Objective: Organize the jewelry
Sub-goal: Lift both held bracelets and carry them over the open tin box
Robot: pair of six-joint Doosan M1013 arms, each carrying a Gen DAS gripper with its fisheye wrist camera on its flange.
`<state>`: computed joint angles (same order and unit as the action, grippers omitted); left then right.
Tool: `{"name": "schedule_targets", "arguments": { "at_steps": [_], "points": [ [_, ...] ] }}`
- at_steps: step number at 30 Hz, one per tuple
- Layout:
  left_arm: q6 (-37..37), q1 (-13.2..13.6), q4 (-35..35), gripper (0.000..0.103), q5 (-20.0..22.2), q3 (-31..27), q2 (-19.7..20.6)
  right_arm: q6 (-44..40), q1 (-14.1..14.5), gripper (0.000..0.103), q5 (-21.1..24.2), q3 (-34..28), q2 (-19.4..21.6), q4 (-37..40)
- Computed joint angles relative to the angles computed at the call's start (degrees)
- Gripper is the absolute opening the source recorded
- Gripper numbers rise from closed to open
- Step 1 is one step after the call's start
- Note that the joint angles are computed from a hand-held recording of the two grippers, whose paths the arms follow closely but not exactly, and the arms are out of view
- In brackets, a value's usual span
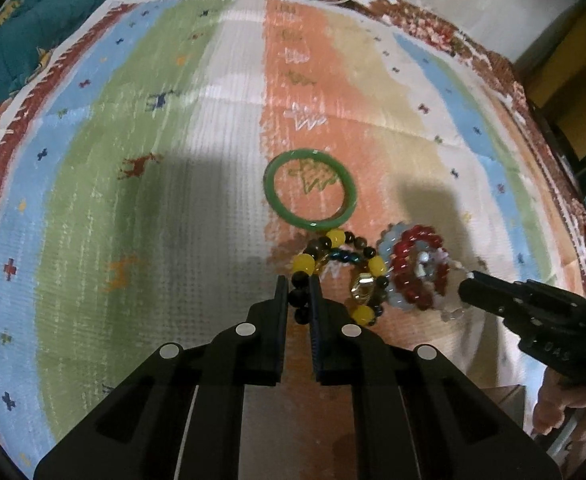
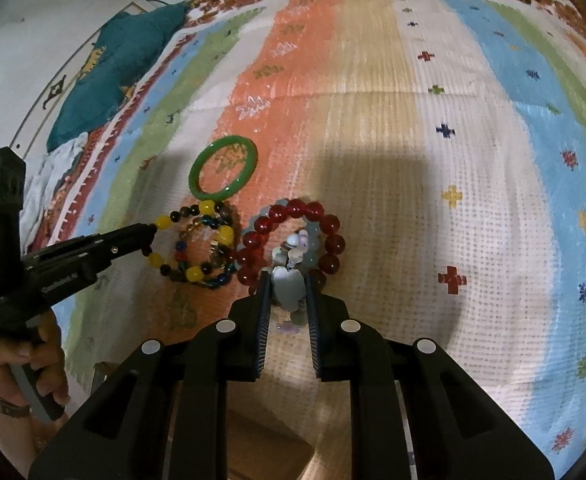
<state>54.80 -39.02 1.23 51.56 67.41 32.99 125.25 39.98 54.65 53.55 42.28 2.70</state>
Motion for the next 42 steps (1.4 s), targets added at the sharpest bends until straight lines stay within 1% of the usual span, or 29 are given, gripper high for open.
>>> {"name": "schedule_targets", "arguments": {
  "at_steps": [8, 12, 18, 22, 34, 42],
  "points": [
    [-1.00, -0.80, 1.53, 0.009, -2.00, 0.56, -1.32, 0.02, 0.50, 0.018, -0.55, 0.22, -0.82, -2.08],
    [-1.17, -1.38, 2.63, 0.009, -2.55, 0.61, -1.79, -0.20, 0.99, 0.018, 0.08, -0.39, -0.80, -3.78],
    [-2.11, -2.03, 5.16, 0.009, -2.41, 0.65, -2.16, 0.07, 1.48, 0.018, 0.24, -0.16, -1.21, -5.42],
    [-2.92, -2.10, 5.61, 0.009, -2.78, 1.12, -2.58, 0.54, 1.90, 0.018, 0.12, 0.06, -1.61, -6.92],
    [-4.54, -2.37, 7.07, 0.009, -4.19, 2.41, -4.03, 0.66, 2.94, 0.018, -1.57, 1.46, -3.05, -9.26],
    [-5.16, -3.12, 8.71, 0.009, -5.00, 3.36, -5.12, 2.58, 4.11, 0.018, -3.61, 2.78, -4.35, -12.94]
  ]
}}
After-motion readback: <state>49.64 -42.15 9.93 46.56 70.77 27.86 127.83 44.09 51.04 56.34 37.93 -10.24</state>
